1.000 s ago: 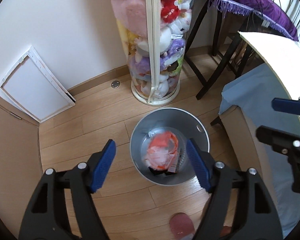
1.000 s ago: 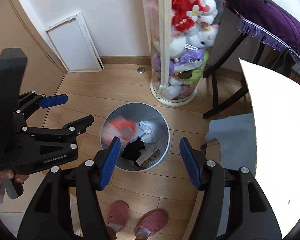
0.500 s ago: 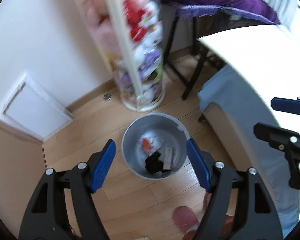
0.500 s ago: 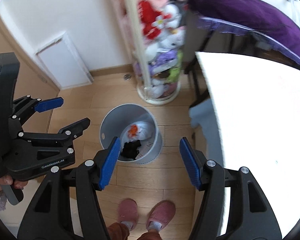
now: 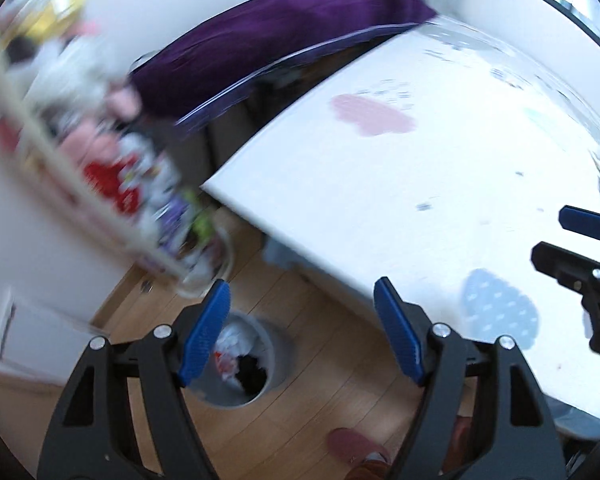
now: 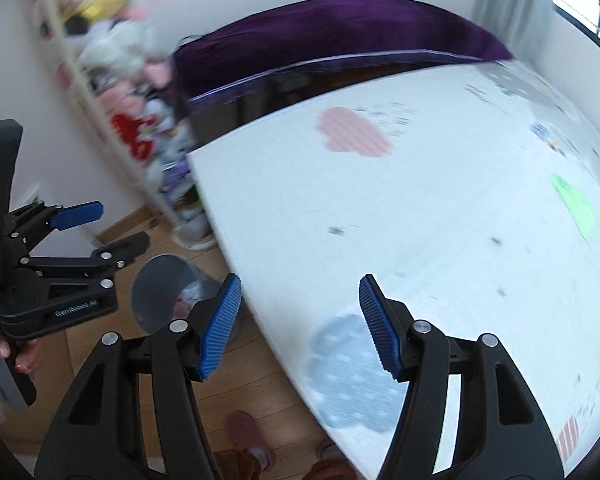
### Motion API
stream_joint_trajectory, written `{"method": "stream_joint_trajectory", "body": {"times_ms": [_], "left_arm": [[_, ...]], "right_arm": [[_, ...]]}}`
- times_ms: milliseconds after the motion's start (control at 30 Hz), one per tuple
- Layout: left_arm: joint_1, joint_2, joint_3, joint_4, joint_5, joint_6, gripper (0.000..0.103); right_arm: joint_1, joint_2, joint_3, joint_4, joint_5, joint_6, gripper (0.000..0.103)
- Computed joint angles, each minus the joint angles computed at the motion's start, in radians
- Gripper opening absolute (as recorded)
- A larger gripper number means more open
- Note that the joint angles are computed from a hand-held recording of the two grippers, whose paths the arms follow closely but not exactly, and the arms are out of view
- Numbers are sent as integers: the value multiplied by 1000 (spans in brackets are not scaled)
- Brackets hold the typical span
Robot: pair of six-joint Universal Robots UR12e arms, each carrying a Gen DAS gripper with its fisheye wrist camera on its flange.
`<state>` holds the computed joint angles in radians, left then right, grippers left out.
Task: Collect trash
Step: 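Move both open tools back over the bed toward the remaining trash, then reach the left tool to the green cloth and close on it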
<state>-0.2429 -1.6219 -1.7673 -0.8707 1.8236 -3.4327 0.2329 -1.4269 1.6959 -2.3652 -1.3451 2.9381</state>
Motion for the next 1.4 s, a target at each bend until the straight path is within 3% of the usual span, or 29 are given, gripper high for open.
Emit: {"method": "stream_joint_trajectory", "body": {"times_ms": [233,500,800,1100,1400], "left_arm": [[-114,-161,201,-17,-9,61,74],[-229,-385,522,-92,-52,130,74],[-302,-604,852,-144,-126,229,74],[-335,-767,1109,-262,-212,365,74],[-310,-975,1452,-394,-266,434,74]], "right_arm": [[-160,-48,36,-10,-26,39,59],[-334,-53,16,-11,-46,26,59],[-490,-30,-16,-79,-96,69,59],[-552,-6,-27,-61,-152,151,59],[-535,98,-123,-62,-192,208,59]]}}
